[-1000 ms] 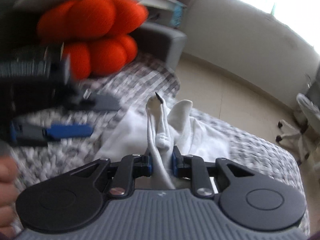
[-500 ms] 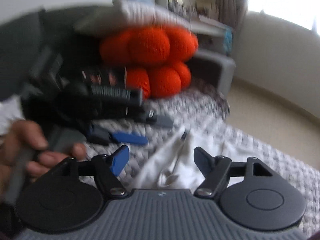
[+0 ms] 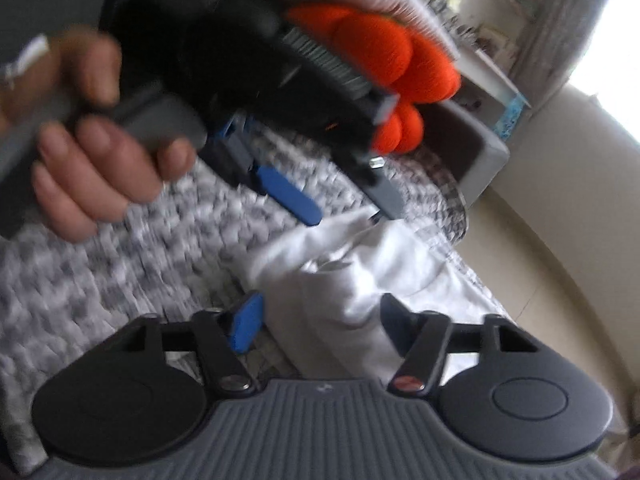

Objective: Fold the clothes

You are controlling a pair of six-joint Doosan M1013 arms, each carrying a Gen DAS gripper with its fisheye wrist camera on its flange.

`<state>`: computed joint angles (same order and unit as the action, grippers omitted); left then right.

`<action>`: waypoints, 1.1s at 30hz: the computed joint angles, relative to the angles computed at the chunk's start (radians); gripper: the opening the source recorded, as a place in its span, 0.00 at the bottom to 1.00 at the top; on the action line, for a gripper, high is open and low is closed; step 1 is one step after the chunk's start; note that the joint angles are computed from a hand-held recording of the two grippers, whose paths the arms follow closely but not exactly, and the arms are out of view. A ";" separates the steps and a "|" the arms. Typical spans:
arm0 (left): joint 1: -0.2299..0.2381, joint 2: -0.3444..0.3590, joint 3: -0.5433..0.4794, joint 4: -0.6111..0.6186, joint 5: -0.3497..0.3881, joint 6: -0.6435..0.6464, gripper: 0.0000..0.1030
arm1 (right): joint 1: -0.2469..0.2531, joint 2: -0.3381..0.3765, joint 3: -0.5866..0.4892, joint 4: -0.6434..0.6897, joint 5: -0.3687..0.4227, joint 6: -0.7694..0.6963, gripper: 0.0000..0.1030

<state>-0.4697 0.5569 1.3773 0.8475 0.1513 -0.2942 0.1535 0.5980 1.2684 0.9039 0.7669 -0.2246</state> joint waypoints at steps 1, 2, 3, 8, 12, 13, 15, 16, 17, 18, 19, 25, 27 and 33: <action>0.000 0.000 0.000 -0.025 0.002 0.022 0.71 | 0.006 -0.001 0.005 -0.011 -0.014 0.000 0.42; 0.000 0.000 0.001 -0.045 0.001 0.039 0.71 | 0.012 0.001 0.005 -0.022 -0.027 0.006 0.30; 0.000 0.001 -0.003 -0.105 0.004 0.102 0.71 | 0.013 0.001 0.005 -0.020 -0.033 0.015 0.25; -0.005 0.002 -0.018 -0.324 0.015 0.348 0.71 | -0.005 -0.006 0.001 0.081 -0.034 0.054 0.13; -0.008 0.007 -0.030 -0.385 0.042 0.368 0.80 | -0.008 -0.004 0.000 0.140 -0.039 0.044 0.13; -0.008 0.009 -0.034 -0.401 0.047 0.378 0.81 | -0.004 -0.003 0.004 0.137 -0.044 0.033 0.13; -0.005 0.017 -0.043 -0.498 0.044 0.465 0.82 | 0.003 -0.003 0.012 0.134 -0.059 0.012 0.13; -0.004 0.022 -0.050 -0.528 0.050 0.495 0.82 | 0.005 -0.004 0.015 0.143 -0.064 0.004 0.13; -0.004 0.027 -0.061 -0.540 0.065 0.510 0.82 | 0.004 -0.006 0.019 0.163 -0.069 -0.006 0.12; -0.005 0.033 -0.072 -0.547 0.082 0.523 0.82 | 0.003 -0.008 0.023 0.189 -0.075 -0.015 0.12; -0.004 0.039 -0.082 -0.547 0.094 0.530 0.81 | 0.003 -0.010 0.025 0.213 -0.080 -0.021 0.12; 0.005 0.070 -0.134 -0.584 0.153 0.617 0.62 | 0.009 -0.012 0.033 0.203 -0.092 -0.039 0.12; 0.002 0.080 -0.152 -0.554 0.187 0.630 0.49 | 0.009 -0.013 0.035 0.184 -0.088 -0.055 0.14; 0.003 0.080 -0.149 -0.546 0.186 0.637 0.44 | -0.006 -0.019 0.058 0.267 -0.127 -0.259 0.57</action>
<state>-0.4671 0.6366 1.2279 0.3011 0.3374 0.3430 0.1476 0.5786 1.3265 1.1704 0.6395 -0.4836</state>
